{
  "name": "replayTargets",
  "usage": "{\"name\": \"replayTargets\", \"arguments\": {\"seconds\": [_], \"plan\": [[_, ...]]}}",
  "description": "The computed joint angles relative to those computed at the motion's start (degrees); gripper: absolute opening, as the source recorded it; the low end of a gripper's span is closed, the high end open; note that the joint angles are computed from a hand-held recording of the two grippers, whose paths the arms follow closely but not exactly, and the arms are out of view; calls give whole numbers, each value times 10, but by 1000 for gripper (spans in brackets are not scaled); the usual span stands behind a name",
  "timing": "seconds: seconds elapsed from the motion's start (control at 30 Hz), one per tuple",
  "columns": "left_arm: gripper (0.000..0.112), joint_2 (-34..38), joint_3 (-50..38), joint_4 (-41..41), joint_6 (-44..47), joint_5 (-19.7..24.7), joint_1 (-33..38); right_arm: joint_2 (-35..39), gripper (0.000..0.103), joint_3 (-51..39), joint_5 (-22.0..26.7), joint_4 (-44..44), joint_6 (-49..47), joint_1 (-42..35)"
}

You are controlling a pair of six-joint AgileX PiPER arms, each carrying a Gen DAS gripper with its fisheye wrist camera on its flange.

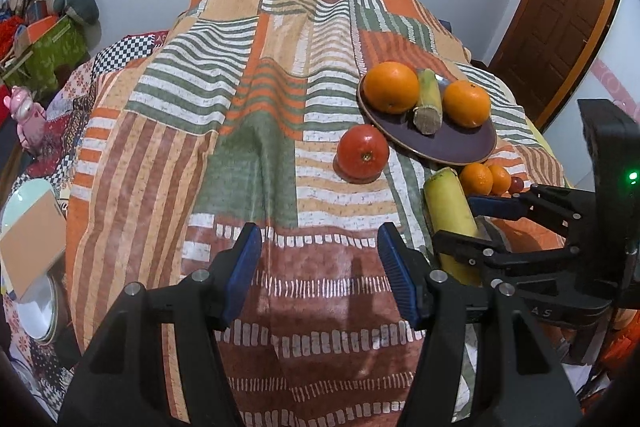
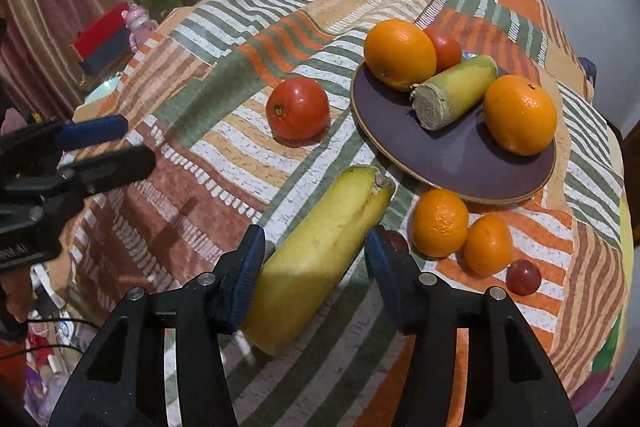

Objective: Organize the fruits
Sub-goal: 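Grasp the yellow banana lying on the quilt with the right tool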

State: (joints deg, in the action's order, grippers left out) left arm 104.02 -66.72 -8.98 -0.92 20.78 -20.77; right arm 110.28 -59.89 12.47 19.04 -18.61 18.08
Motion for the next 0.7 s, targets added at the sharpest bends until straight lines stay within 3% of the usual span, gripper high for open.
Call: {"name": "replayTargets", "arguments": {"seconds": [0.27,0.37,0.47,0.57,0.7], "plan": [[60,2,3,-12,5,-4,1,0,49,11,41,204,-186,-29],[60,2,2,-5,-6,-2,0,10,51,8,35,223,-203,-23],[60,-3,5,8,-21,-1,-1,4,48,25,-7,218,-215,-2],[60,-7,8,21,-35,-1,-1,-6,37,29,2,225,-255,-6],[60,-9,9,31,-48,0,-2,-30,33,45,16,200,-285,-28]]}}
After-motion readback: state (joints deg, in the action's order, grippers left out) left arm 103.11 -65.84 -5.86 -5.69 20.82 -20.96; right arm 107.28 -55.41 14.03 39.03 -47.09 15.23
